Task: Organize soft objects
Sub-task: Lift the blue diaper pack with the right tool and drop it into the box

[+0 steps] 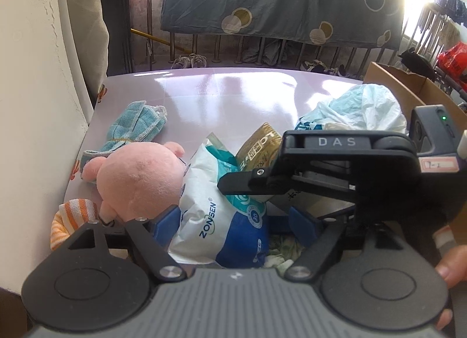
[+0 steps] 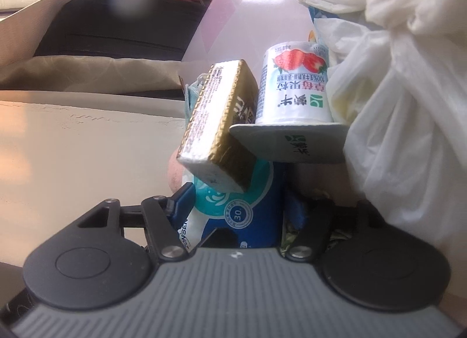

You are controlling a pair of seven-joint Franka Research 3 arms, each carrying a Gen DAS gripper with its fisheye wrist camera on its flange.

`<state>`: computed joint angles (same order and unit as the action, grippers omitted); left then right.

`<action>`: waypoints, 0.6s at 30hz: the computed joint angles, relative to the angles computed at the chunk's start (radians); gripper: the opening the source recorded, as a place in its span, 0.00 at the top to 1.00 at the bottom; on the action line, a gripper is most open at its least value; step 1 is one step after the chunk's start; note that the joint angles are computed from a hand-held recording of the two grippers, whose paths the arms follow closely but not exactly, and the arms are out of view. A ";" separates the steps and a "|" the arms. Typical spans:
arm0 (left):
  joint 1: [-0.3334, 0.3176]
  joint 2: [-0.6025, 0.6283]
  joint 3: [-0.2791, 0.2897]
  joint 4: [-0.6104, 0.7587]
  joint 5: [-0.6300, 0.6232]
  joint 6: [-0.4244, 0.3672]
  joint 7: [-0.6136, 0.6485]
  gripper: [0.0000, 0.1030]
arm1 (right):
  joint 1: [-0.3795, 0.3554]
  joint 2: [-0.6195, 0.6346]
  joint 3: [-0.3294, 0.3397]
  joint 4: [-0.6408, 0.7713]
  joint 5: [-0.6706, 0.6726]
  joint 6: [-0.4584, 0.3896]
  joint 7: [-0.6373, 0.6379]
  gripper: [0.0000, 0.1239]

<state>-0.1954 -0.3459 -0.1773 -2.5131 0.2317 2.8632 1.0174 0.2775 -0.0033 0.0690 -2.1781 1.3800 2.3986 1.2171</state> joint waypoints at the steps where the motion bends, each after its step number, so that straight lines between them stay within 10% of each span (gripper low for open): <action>1: -0.003 -0.009 0.000 -0.004 -0.003 -0.001 -0.002 0.21 | -0.001 -0.005 -0.001 -0.003 -0.002 -0.009 0.005 0.49; 18: 0.019 -0.168 -0.078 -0.003 0.096 -0.050 -0.121 0.23 | -0.003 -0.092 -0.032 -0.014 0.062 -0.103 -0.011 0.54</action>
<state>-0.1767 -0.5141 -0.2552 -2.5161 0.3275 2.8137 0.8965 0.2742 -0.0957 0.0372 -2.1921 1.4422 2.2955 1.2060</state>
